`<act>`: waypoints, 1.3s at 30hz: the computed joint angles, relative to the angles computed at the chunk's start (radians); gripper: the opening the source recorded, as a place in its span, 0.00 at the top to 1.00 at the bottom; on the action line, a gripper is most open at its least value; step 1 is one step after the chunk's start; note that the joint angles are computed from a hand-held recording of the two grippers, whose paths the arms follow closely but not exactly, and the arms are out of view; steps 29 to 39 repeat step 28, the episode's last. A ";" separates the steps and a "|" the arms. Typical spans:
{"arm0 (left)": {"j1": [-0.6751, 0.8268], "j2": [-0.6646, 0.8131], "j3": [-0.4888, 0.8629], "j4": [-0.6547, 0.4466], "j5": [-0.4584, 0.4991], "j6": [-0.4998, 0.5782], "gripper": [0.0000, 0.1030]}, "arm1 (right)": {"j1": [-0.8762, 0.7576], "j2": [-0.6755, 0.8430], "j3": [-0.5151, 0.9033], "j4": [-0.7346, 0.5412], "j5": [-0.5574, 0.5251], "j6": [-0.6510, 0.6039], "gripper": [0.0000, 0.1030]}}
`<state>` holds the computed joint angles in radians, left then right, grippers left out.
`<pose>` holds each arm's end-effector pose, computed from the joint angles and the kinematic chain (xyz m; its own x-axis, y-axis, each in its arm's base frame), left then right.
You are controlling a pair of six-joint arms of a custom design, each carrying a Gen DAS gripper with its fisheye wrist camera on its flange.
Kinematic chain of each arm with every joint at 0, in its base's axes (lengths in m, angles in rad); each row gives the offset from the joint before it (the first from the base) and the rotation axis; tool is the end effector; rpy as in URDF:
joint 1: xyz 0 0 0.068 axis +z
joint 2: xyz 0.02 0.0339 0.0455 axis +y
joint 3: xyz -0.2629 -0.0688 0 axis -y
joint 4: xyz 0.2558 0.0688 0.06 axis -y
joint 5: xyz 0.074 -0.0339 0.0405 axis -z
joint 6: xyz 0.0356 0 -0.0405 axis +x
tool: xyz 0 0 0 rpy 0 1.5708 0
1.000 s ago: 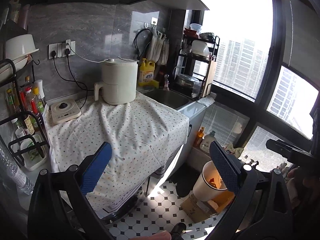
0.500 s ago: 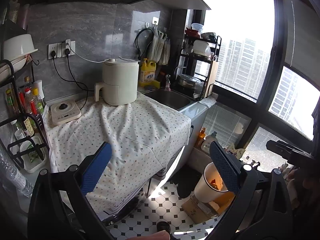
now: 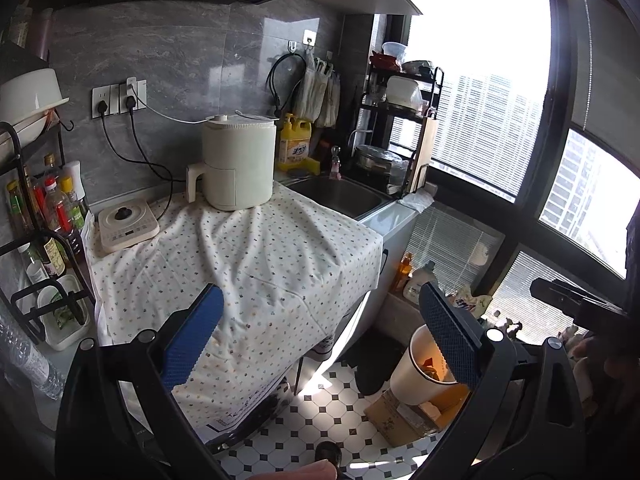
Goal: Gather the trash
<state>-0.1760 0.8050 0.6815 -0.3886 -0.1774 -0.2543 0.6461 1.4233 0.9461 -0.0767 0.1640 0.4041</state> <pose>0.1922 -0.0278 0.2776 -0.4722 -0.1675 -0.8654 -0.1011 0.9856 -0.1356 0.2661 0.1934 0.2520 -0.5761 0.0514 -0.8157 -0.2791 0.9257 0.2554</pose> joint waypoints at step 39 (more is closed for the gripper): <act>0.102 0.161 -0.009 0.138 0.119 0.025 0.06 | 0.000 0.112 0.046 -0.011 0.043 0.045 0.07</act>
